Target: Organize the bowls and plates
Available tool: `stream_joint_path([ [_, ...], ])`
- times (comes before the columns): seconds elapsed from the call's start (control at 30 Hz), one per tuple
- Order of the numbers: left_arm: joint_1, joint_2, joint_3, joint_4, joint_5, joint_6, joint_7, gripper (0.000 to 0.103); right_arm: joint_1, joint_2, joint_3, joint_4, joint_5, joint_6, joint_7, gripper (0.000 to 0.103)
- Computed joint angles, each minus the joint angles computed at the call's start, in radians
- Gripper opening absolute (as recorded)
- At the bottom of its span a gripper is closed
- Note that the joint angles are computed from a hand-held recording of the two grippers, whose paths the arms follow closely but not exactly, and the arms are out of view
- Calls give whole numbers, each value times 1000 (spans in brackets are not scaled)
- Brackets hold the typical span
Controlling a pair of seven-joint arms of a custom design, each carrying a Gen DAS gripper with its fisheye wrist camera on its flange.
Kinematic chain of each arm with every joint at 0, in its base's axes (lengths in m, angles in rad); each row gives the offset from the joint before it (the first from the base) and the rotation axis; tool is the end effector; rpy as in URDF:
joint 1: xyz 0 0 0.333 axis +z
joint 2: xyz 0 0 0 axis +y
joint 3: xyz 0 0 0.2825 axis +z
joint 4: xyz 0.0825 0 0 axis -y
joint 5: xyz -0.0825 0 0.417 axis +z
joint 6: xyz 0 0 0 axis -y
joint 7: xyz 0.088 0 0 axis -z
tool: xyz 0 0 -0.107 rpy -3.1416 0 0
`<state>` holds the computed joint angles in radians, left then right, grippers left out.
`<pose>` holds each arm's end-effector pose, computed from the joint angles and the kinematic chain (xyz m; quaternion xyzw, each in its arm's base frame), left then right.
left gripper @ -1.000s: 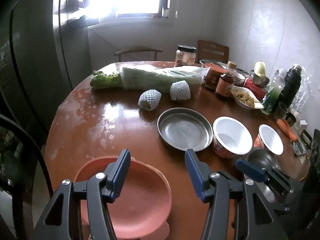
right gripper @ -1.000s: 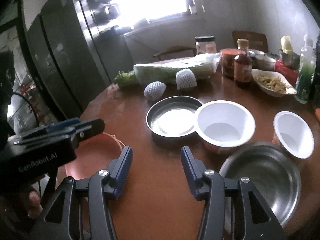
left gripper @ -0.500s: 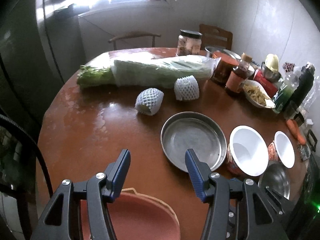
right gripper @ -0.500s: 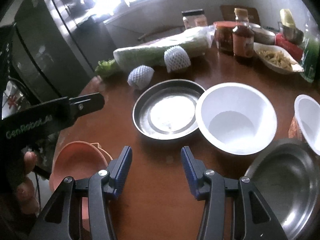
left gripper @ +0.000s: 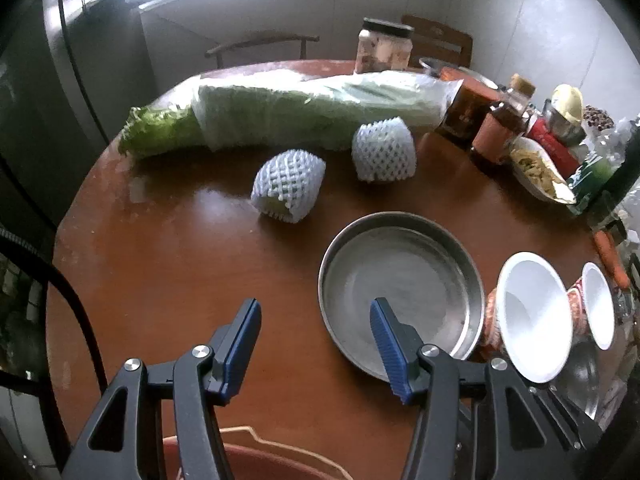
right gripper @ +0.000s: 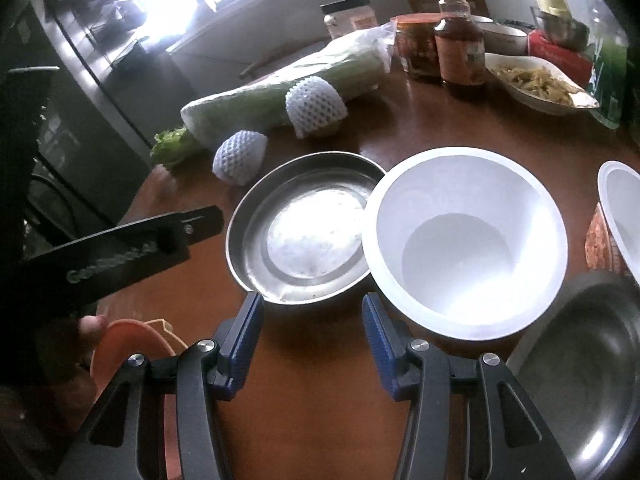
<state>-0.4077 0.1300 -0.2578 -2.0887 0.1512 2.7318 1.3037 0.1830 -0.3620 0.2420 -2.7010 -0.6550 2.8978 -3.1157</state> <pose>0.4932 -0.3912 0.3690 -0.4886 0.8335 -0.2333 0.1099 0.4047 0.2158 0.3355 -0.4572 0.8318 -0.1404 0.2816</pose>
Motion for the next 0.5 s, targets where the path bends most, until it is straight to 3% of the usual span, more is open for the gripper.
stream_joint_path([
  [0.3,-14,87,15,76,5,-41,-1,52,9,52,-23,31,10,-5,-24,53],
  [0.5,-25,124,26,113,12,-87,2,41,12,70,-35,43,10,-6,-30,53],
])
